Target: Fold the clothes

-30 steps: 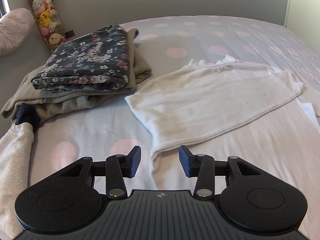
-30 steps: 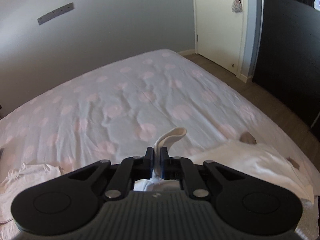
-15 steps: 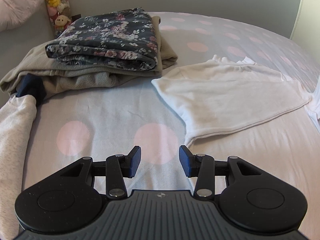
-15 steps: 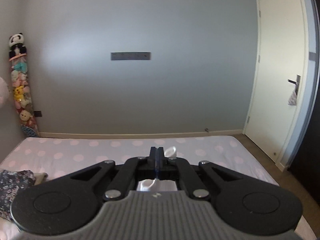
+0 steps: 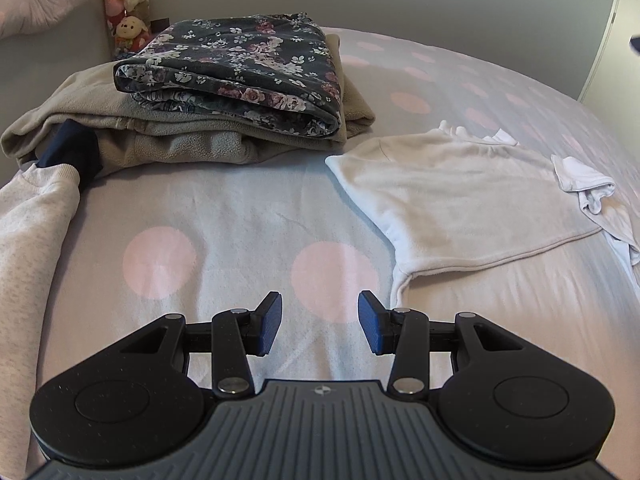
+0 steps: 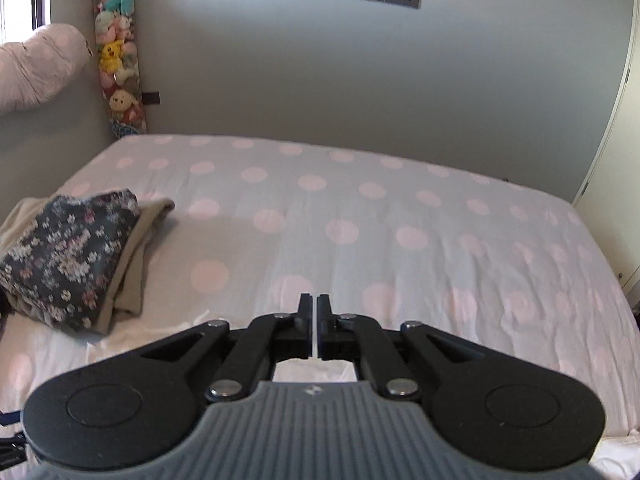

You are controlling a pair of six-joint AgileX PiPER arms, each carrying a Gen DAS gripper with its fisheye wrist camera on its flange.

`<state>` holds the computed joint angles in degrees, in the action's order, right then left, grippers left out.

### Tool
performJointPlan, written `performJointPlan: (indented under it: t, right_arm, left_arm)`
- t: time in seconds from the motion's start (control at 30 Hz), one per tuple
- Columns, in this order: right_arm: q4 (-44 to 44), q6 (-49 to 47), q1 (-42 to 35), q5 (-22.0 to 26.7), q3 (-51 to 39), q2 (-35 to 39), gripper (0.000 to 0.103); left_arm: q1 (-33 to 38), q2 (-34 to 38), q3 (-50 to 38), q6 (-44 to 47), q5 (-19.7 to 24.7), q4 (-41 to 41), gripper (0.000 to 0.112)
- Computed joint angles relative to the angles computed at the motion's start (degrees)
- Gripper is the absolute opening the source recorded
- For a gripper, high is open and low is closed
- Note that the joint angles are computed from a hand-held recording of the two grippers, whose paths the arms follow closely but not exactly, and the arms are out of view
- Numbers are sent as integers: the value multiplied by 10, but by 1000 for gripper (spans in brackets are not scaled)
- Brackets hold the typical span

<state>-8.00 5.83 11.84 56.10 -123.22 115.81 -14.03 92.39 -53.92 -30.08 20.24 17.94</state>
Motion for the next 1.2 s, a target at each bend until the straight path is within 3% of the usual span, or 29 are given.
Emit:
performJointPlan:
  t: [0.07,0.13,0.2,0.27,0.33,0.37,0.6,0.77,0.93,1.07,1.2]
  right_arm:
    - [6,-8,-8,-23,42,11,6]
    - [15,-15,-17,-35,62,33,7]
    - [22,-21,-25,-41,70,60,8]
    - [22,-23,-26,-39,55,98,13]
    - [20,-24,-29,-39,40,130,34]
    - [20,-25,-30,-39,32,144,37]
    - [4,-12,-30,20,-107,270,39]
    - [-10,11,-35,22,-123,298,33]
    - [-52,42,-25,23,-103,279,9]
    - [-85,73,-7,20,-74,239,9]
    - [-105,81,15,27,-59,191,9]
  left_arm:
    - [-21,17,-26,-45,43,60,40]
    - [-53,48,-73,-101,127,120,42]
    - [-66,67,-101,-113,163,111,44]
    - [-68,82,-116,-101,175,84,44]
    - [-80,109,-148,-94,217,75,45]
    - [-87,114,-152,-111,225,85,45]
    - [-131,131,-163,-188,282,132,50]
    - [-124,101,-110,-229,240,141,50]
    - [-135,111,-105,-232,268,174,50]
    - [-159,124,-116,-242,310,211,50]
    - [-147,111,-103,-223,289,192,50]
